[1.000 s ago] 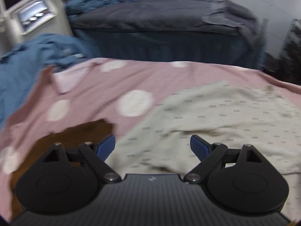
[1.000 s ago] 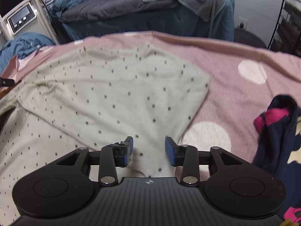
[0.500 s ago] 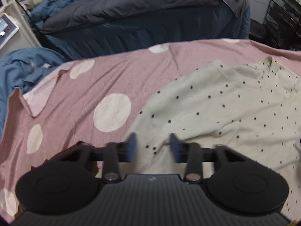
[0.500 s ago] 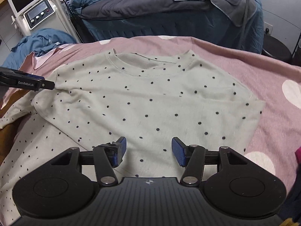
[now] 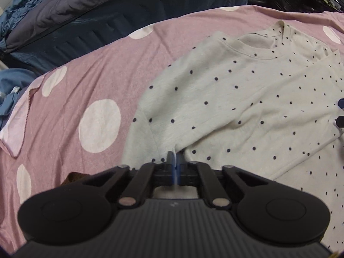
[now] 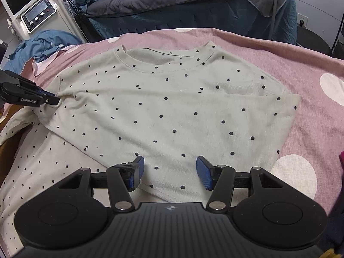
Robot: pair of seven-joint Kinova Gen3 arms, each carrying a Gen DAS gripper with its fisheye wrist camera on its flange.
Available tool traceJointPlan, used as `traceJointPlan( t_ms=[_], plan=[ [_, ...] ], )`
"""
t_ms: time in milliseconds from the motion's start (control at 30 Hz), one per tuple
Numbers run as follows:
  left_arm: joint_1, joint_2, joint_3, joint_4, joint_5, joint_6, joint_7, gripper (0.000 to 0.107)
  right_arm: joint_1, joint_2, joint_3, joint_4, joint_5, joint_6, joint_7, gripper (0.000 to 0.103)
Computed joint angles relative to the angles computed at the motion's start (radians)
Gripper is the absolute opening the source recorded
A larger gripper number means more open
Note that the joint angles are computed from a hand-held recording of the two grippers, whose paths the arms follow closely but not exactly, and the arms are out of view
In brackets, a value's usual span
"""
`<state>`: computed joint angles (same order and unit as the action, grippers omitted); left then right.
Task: Fold small clothes
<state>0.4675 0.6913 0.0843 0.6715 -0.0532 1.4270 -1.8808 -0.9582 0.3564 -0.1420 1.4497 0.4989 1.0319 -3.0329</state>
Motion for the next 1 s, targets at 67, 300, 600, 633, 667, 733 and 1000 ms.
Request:
traceJointPlan(
  t_ms=[67, 300, 600, 633, 667, 733, 1000],
  plan=[
    [0.017, -0.016, -0.007, -0.004, -0.029, -0.014, -0.034, 0.001, 0.0, -0.003, 0.0, 0.003, 0.0, 0.003, 0.0, 0.09],
    [0.076, -0.007, -0.085, -0.069, -0.185, -0.07, 0.002, 0.039, -0.001, -0.011, 0.002, 0.011, 0.003, 0.047, -0.037, 0.089],
    [0.053, -0.155, -0.031, 0.168, -0.107, -0.177, 0.096, 0.049, -0.037, -0.009, -0.022, -0.017, 0.037, 0.19, 0.025, 0.09],
    [0.025, -0.178, 0.015, 0.21, -0.066, -0.189, 0.095, 0.056, -0.044, -0.011, -0.023, -0.015, 0.047, 0.206, 0.029, 0.09],
    [0.012, -0.189, 0.046, 0.235, -0.03, -0.189, 0.086, 0.062, -0.046, -0.017, -0.025, -0.007, 0.052, 0.212, 0.031, 0.089],
    [0.041, -0.211, 0.058, 0.302, -0.007, -0.221, 0.079, 0.065, -0.043, -0.02, -0.028, -0.005, 0.07, 0.246, 0.013, 0.085],
    [0.197, -0.188, 0.056, 0.403, -0.055, -0.332, 0.243, 0.073, 0.107, -0.062, -0.153, 0.062, 0.14, 0.073, 0.151, 0.09]
  ],
)
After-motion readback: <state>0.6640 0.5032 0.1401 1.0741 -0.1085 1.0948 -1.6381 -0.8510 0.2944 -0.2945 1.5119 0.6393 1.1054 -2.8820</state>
